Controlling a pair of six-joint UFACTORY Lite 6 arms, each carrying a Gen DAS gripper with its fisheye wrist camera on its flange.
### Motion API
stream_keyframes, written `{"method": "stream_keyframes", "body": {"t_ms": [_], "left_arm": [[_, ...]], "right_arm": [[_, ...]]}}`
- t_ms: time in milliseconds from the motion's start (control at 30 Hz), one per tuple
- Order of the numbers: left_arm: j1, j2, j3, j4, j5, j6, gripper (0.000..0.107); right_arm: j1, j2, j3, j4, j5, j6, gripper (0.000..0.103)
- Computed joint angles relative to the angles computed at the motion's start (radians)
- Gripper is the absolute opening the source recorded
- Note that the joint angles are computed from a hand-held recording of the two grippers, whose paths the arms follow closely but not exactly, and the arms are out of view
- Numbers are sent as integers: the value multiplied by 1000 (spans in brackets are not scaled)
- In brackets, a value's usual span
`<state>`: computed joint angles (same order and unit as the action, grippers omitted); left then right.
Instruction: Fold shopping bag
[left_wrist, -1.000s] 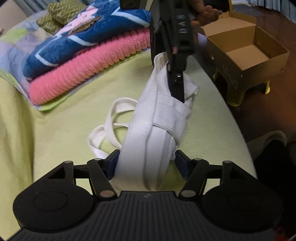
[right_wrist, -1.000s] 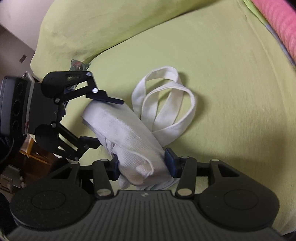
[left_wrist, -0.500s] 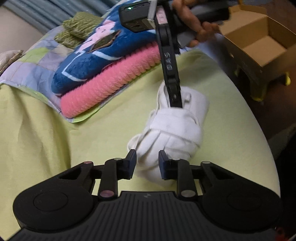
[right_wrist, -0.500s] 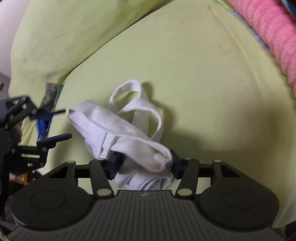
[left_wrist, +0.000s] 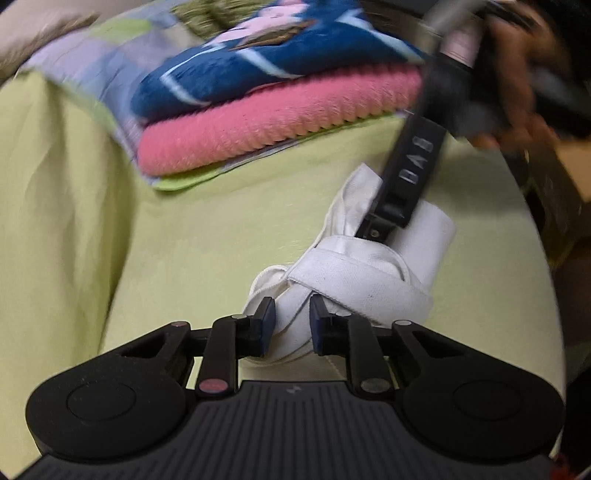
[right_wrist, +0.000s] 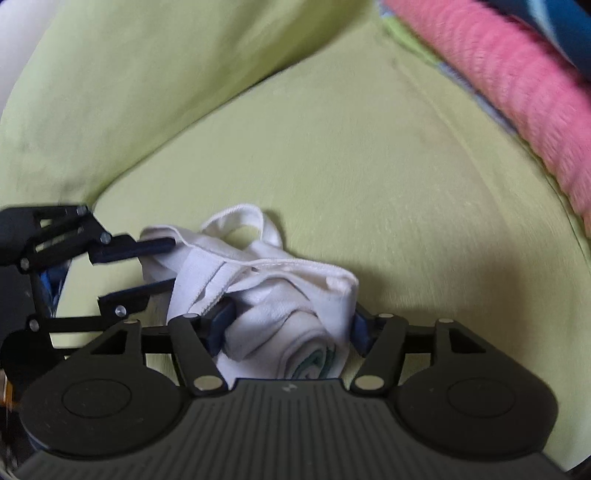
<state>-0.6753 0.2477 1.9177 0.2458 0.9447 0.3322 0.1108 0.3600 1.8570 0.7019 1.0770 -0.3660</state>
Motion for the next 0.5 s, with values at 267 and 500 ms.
{"method": "stream_keyframes", "body": {"t_ms": [267,500], "left_arm": [[-28,-58,-84,56,-42,-71,21],[-29,-80,-124,60,-77,-116,20]], "right_arm": [[93,-401,-387,-99,-349,41,50],[235,-523,-521,-282,-475,-42,15]]}}
